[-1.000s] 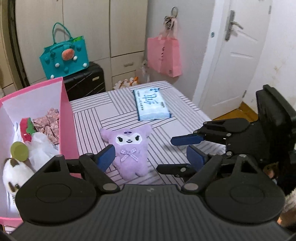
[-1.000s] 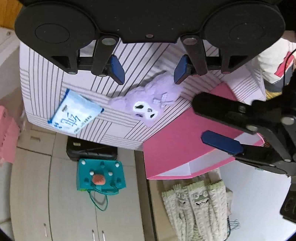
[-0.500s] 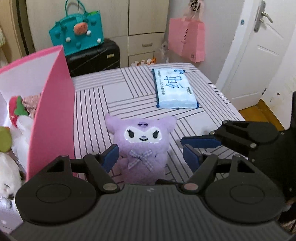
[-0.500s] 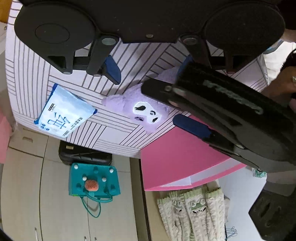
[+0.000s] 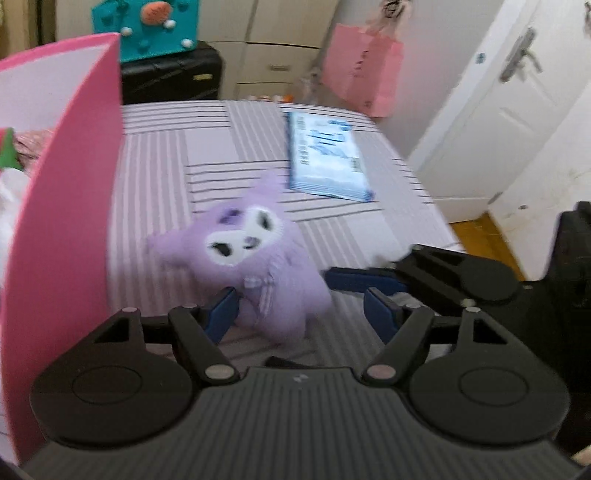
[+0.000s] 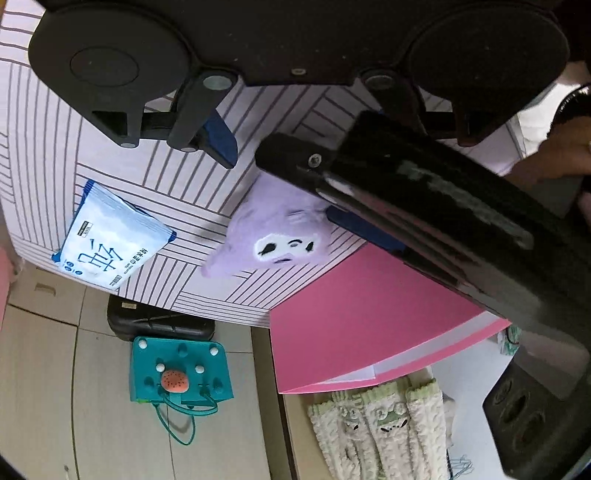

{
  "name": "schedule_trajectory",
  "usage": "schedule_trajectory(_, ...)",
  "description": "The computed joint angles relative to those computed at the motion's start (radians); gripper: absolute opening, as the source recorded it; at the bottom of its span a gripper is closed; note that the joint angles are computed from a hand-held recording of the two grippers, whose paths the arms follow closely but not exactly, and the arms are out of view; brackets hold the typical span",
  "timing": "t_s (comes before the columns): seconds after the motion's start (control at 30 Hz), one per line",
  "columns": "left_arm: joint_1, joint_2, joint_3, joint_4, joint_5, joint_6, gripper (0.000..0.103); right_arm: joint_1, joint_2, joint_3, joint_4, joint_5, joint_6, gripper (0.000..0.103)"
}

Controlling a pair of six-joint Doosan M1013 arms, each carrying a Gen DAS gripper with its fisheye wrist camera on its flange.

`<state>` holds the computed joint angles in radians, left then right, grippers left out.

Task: Organize soft objects
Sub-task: 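Grasp the purple Kuromi plush with the left gripper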

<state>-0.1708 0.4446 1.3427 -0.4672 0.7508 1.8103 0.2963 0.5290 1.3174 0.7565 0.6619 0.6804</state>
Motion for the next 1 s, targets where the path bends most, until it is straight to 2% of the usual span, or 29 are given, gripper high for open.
schedule_trajectory(0.07,0.0,-0.001,0.004,-0.022,-0.001,0.016,0.07,0.001,-0.008,0.011,0.002,-0.018,-0.013,0.082)
schedule_trajectory(0.23,-0.024,-0.022,0.038,0.121,-0.098,-0.085,0.07,0.008,-0.011,0.015,-0.025,-0.065,0.0,0.082)
schedule_trajectory(0.4,-0.023,-0.033,0.057,0.134,-0.165,-0.123,0.07,0.018,0.006,-0.009,-0.098,-0.082,0.02,0.082)
schedule_trajectory(0.57,-0.041,-0.045,0.081,0.28,-0.245,-0.232,0.07,0.027,0.012,-0.012,-0.086,-0.107,0.003,0.082)
schedule_trajectory(0.63,-0.042,-0.038,0.068,0.307,-0.22,-0.257,0.07,0.027,0.012,-0.01,-0.059,-0.111,-0.021,0.08)
schedule_trajectory(0.7,-0.039,-0.026,0.052,0.288,-0.185,-0.253,0.07,0.026,0.014,-0.011,-0.05,-0.107,-0.025,0.073)
schedule_trajectory(0.77,-0.039,-0.022,0.051,0.28,-0.181,-0.245,0.07,0.024,0.014,-0.01,-0.039,-0.106,-0.018,0.058)
schedule_trajectory(0.8,-0.038,-0.019,0.051,0.272,-0.18,-0.241,0.069,0.023,0.014,-0.007,-0.036,-0.107,-0.009,0.056)
schedule_trajectory(0.87,-0.032,-0.013,0.047,0.225,-0.161,-0.216,0.058,0.021,0.011,0.001,-0.024,-0.117,0.005,0.05)
schedule_trajectory(1.0,-0.019,-0.01,0.053,0.094,-0.147,-0.132,0.048,0.021,0.001,0.021,-0.014,-0.145,0.055,0.049)
